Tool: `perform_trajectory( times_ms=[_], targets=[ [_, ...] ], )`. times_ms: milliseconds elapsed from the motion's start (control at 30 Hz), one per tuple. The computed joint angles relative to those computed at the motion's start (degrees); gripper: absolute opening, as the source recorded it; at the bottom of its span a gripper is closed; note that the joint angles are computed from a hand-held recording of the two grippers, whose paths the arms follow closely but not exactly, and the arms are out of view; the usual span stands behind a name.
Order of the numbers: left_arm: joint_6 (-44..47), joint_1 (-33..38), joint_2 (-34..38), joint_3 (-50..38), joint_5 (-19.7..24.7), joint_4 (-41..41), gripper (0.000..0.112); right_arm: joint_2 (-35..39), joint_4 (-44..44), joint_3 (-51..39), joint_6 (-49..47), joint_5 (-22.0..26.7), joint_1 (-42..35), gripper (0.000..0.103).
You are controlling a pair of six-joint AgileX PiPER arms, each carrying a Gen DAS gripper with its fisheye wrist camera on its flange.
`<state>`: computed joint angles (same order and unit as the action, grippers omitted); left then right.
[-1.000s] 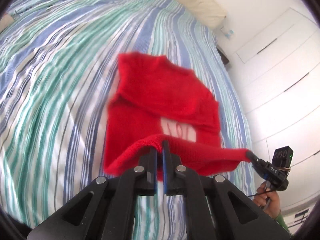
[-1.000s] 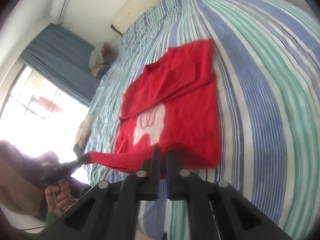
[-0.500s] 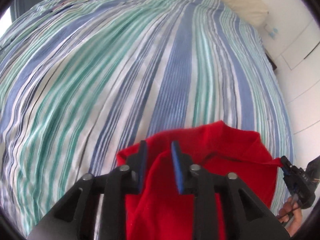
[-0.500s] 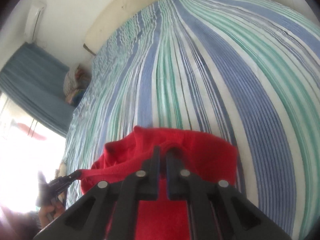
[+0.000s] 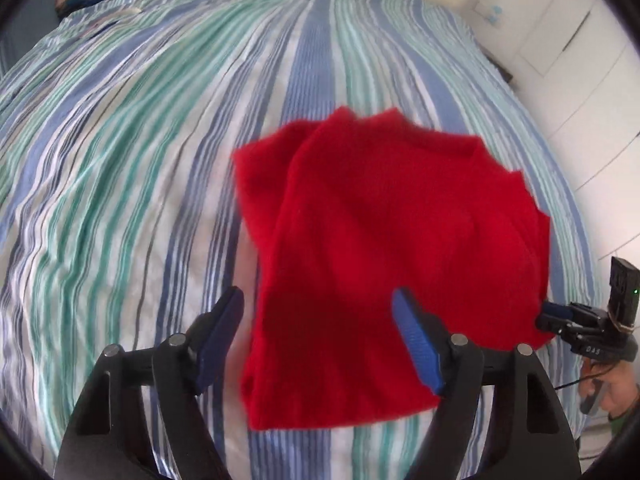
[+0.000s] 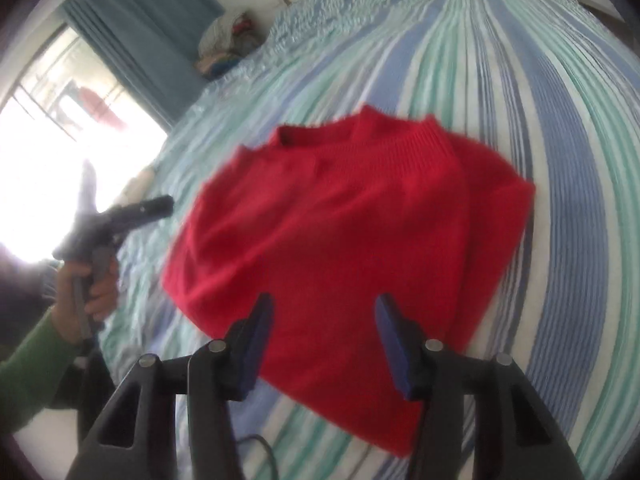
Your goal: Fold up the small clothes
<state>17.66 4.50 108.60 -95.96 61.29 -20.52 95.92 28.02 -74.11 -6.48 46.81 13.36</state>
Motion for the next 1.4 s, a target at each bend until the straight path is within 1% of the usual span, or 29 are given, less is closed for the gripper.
perform_trajectory(
  times_ms=[33, 67, 100, 133, 167, 200, 233, 267, 300, 400, 467, 567, 600, 667, 700, 733, 800, 867, 1000, 1200, 1400],
  targets=[
    [0.2, 1.1, -2.2, 3.4, -0.8, -0.6, 0.075, -0.4, -5.7, 2.9, 4.4, 0.1, 0.9, 0.035],
    [1.7, 2.8, -4.7, 6.8, -1.3, -3.0, 0.076, -2.7, -9.5, 6.4, 8.0, -1.2, 1.5, 0.027],
    [3.1, 4.1, -7.3, 9.8, -1.6, -5.0, 0.079, -6.3, -10.9, 9.8, 10.1, -3.2, 1.8, 0.023],
    [4.0, 4.9, -10.2, 13.0, -2.1, -5.8, 0.083, -9.6, -13.1, 11.8, 13.4, -3.5, 2.4, 0.026],
    [4.4, 5.1, -13.0, 15.9, -2.9, -5.9, 0.086, -13.0, -14.4, 13.7, 15.7, -3.8, 3.1, 0.028],
    [5.0, 5.0, -15.8, 19.0, -4.0, -6.1, 0.088, -16.2, -13.9, 15.7, 16.0, -4.4, 3.5, 0.034],
    [5.5, 4.6, -18.7, 22.1, -5.0, -6.2, 0.090, -19.2, -13.8, 17.6, 16.5, -5.0, 4.1, 0.042],
    [5.3, 3.8, -21.1, 25.0, -5.9, -5.9, 0.090, -21.6, -15.6, 19.2, 19.4, -5.6, 5.8, 0.046],
    [5.0, 3.0, -23.5, 27.8, -6.9, -5.8, 0.090, -23.7, -19.0, 20.9, 24.5, -6.4, 8.3, 0.050],
    [2.1, -1.7, -29.4, 35.8, -11.5, -3.9, 0.091, -28.2, -29.7, 27.0, 41.7, -10.1, 16.2, 0.050],
    [-2.9, -6.4, -32.0, 40.1, -15.6, 1.1, 0.091, -30.1, -37.8, 30.3, 53.1, -11.5, 21.7, 0.050],
    [-10.4, -12.2, -33.0, 45.6, -22.9, 9.3, 0.092, -31.1, -51.3, 31.9, 70.3, -8.0, 31.3, 0.050],
    [-13.2, -13.8, -32.3, 46.9, -24.5, 12.3, 0.093, -31.3, -55.7, 32.4, 76.1, -6.2, 34.9, 0.051],
    [-15.2, -14.7, -30.3, 48.7, -26.5, 14.8, 0.094, -29.4, -64.5, 32.9, 87.5, -0.8, 42.3, 0.058],
    [-15.6, -15.0, -30.4, 50.0, -28.4, 15.4, 0.097, -28.1, -68.1, 34.0, 93.3, 0.7, 45.2, 0.060],
    [-15.8, -15.1, -30.8, 51.0, -29.9, 15.8, 0.100, -26.5, -71.4, 35.5, 98.8, 0.9, 47.3, 0.061],
    [-15.6, -15.2, -30.5, 51.0, -29.8, 15.9, 0.102, -24.4, -77.0, 37.8, 105.2, 0.5, 49.7, 0.061],
    [-16.0, -15.6, -30.3, 50.7, -29.3, 16.7, 0.102, -23.4, -79.2, 38.2, 107.8, 1.8, 51.7, 0.063],
    [-14.8, -15.4, -30.1, 51.3, -30.2, 15.8, 0.102, -22.6, -80.3, 38.7, 108.6, 0.8, 51.3, 0.066],
    [-15.6, -16.2, -30.7, 52.5, -31.3, 16.5, 0.102, -21.8, -80.2, 38.2, 108.6, 1.9, 52.1, 0.067],
    [-15.2, -16.2, -30.7, 52.5, -31.2, 16.0, 0.102, -20.4, -79.6, 37.0, 108.0, 3.1, 52.6, 0.067]
  ],
)
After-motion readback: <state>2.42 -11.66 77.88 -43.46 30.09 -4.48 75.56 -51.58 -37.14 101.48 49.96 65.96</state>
